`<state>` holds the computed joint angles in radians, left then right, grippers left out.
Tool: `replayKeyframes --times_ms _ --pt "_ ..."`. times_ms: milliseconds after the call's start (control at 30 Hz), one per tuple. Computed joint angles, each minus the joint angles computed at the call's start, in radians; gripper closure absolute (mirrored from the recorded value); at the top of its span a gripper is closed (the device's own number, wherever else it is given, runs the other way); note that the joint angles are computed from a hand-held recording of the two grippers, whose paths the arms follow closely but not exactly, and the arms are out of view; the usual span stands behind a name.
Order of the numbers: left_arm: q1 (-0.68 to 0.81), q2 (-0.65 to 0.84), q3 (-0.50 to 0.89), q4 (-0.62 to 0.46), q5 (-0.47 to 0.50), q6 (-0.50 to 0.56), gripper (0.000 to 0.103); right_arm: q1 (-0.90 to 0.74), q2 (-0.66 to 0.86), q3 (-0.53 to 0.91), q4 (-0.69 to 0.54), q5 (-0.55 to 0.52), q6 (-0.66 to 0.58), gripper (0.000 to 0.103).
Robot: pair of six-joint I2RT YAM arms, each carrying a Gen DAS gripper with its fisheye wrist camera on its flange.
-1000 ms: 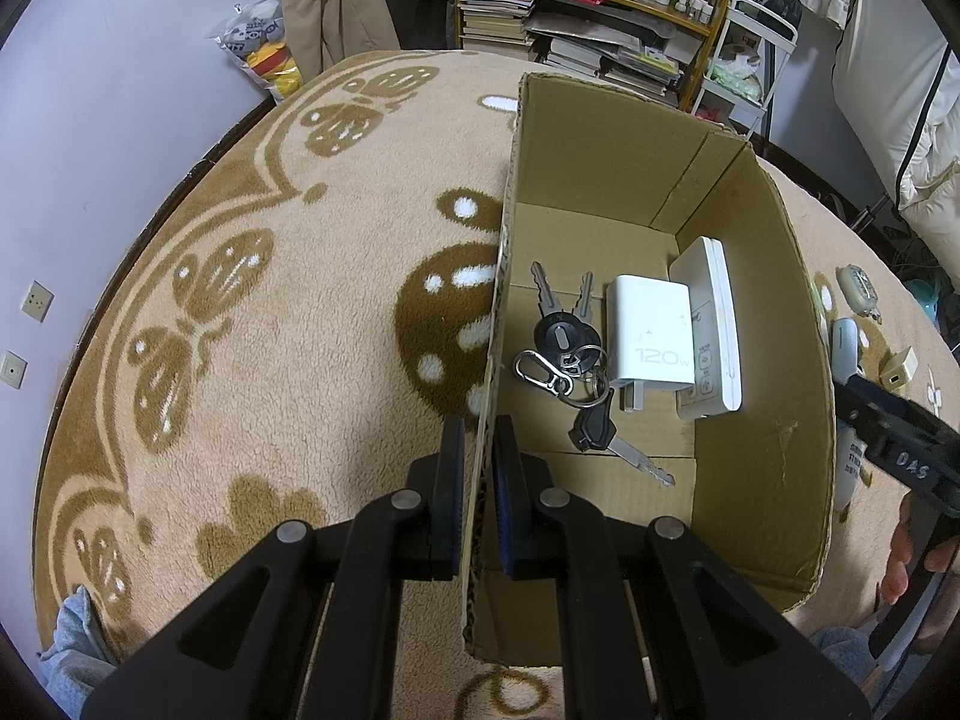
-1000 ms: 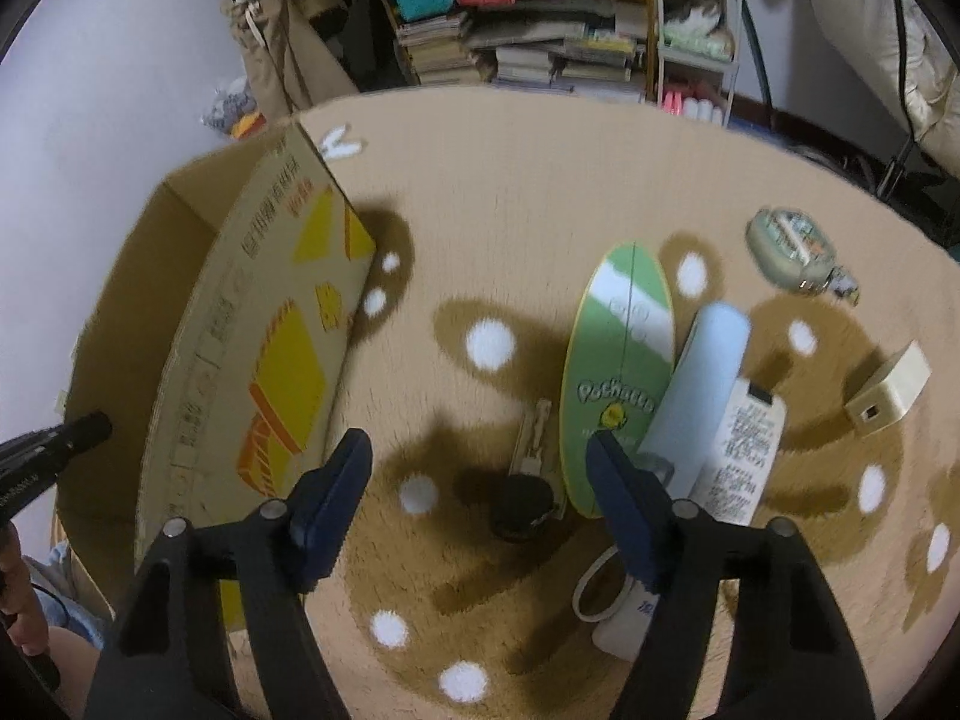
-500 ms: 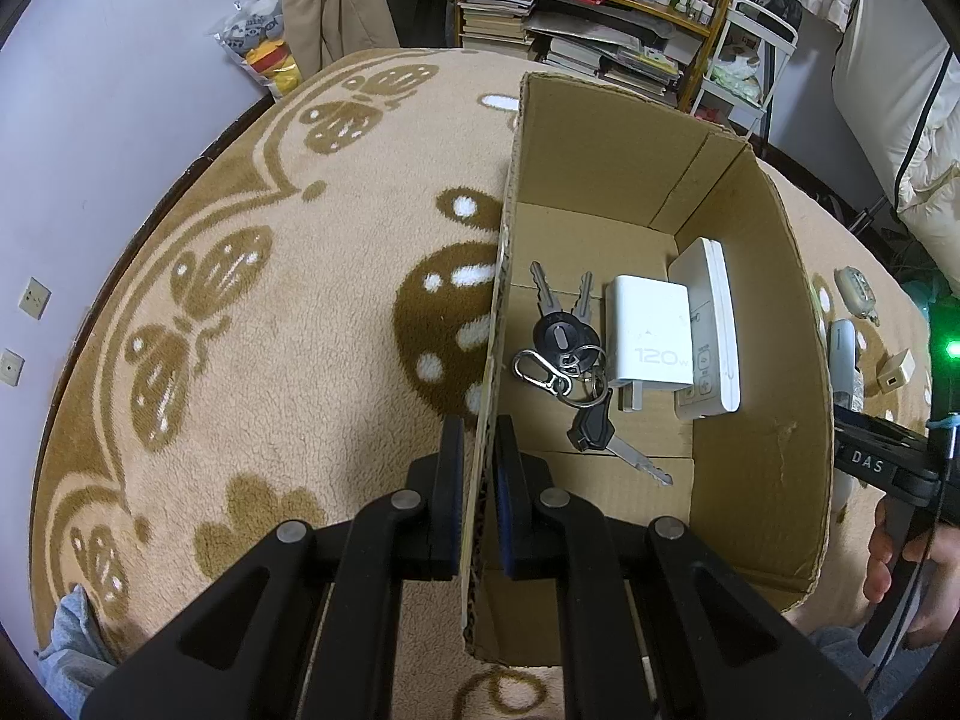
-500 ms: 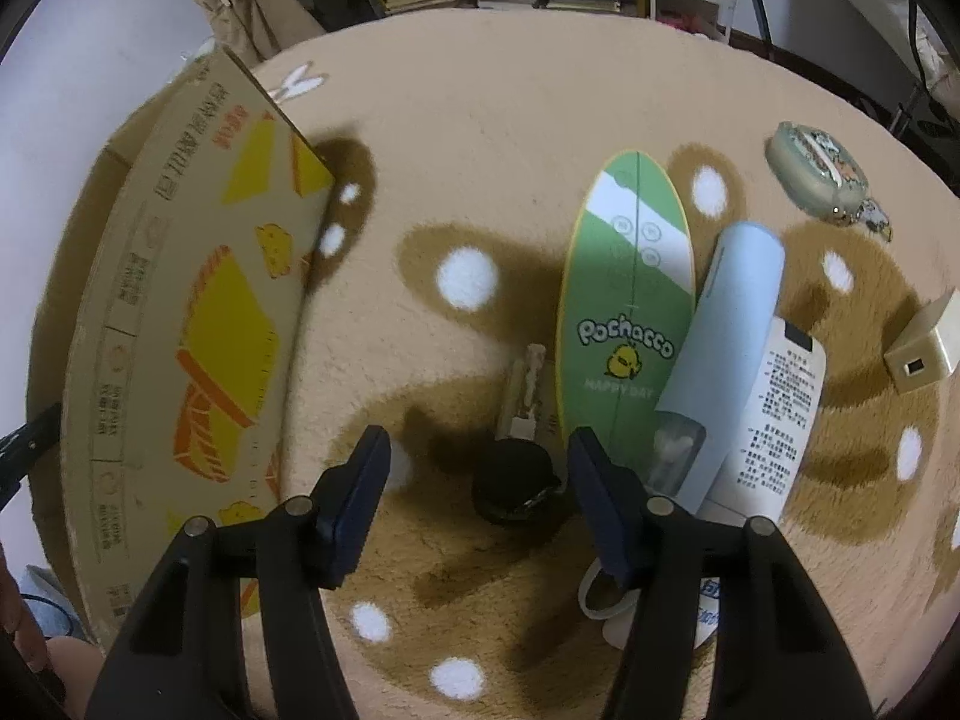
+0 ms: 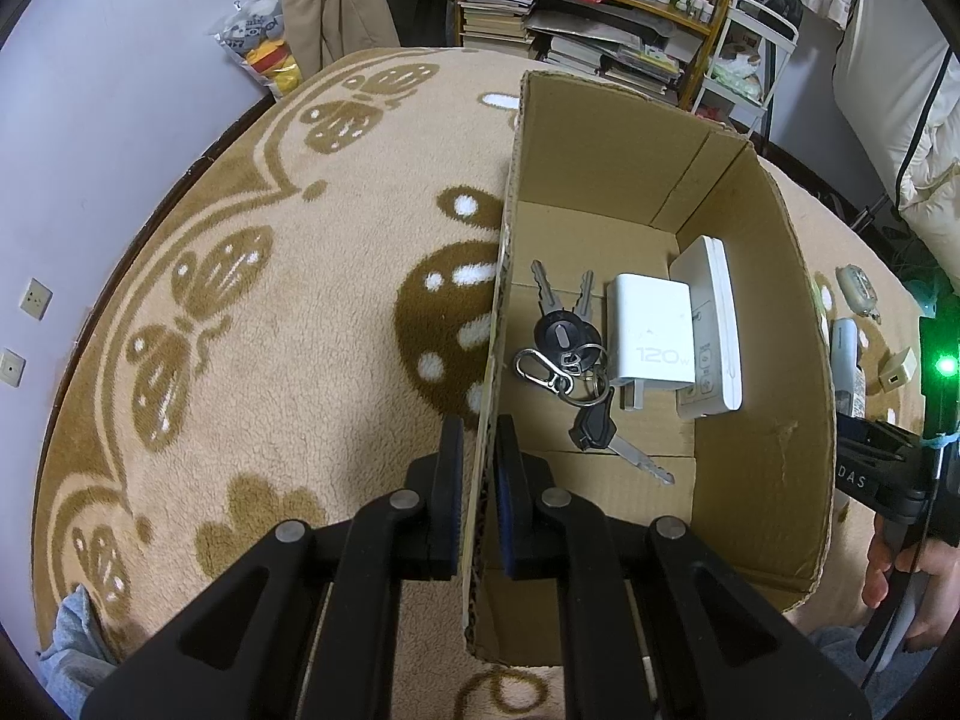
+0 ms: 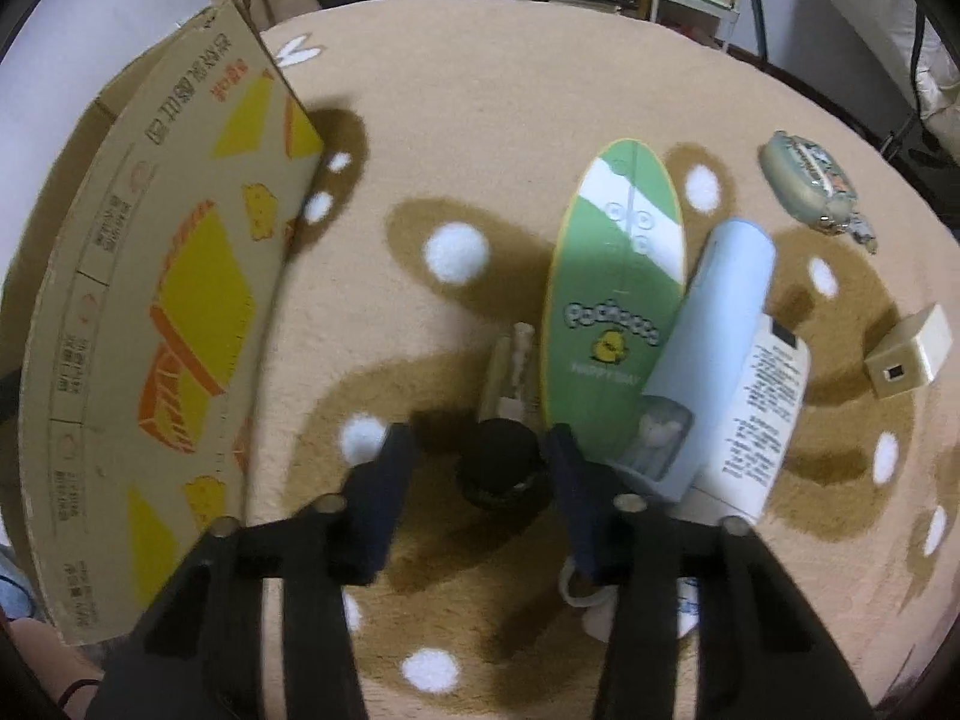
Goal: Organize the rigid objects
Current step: 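Move the right tool back to the items and close on the small key, then carry the small key over the box and release it inside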
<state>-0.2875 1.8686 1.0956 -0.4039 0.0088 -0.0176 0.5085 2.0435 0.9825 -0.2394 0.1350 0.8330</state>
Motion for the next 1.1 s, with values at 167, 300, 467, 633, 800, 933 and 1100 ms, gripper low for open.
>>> replayKeyframes --times_ms 167,300,467,633,800,933,1100 --pt "-0.001 0.0 0.001 -0.001 0.0 -0.002 0.093 -0.008 -0.024 -0.036 0.02 0.001 0.007 0.073" --pt "0.01 0.003 0.003 -0.003 0.019 -0.007 0.093 -0.014 -0.06 -0.083 0.081 -0.001 0.009 0.075" --pt "0.01 0.004 0.001 0.001 0.008 -0.001 0.093 -0.005 -0.086 -0.088 0.102 0.042 0.011 0.091" --pt "0.005 0.001 0.002 -0.003 0.007 -0.007 0.093 -0.01 -0.071 -0.082 0.125 0.031 0.006 0.093" --pt "0.003 0.002 0.004 -0.005 0.007 -0.009 0.093 0.016 -0.087 -0.081 0.116 0.058 0.029 0.093" --pt "0.002 0.002 0.005 -0.007 0.008 -0.011 0.093 0.018 -0.126 -0.11 0.128 0.065 0.034 0.095" --pt "0.002 0.002 0.005 -0.007 0.006 -0.01 0.093 0.016 -0.152 -0.128 0.132 0.085 0.045 0.095"
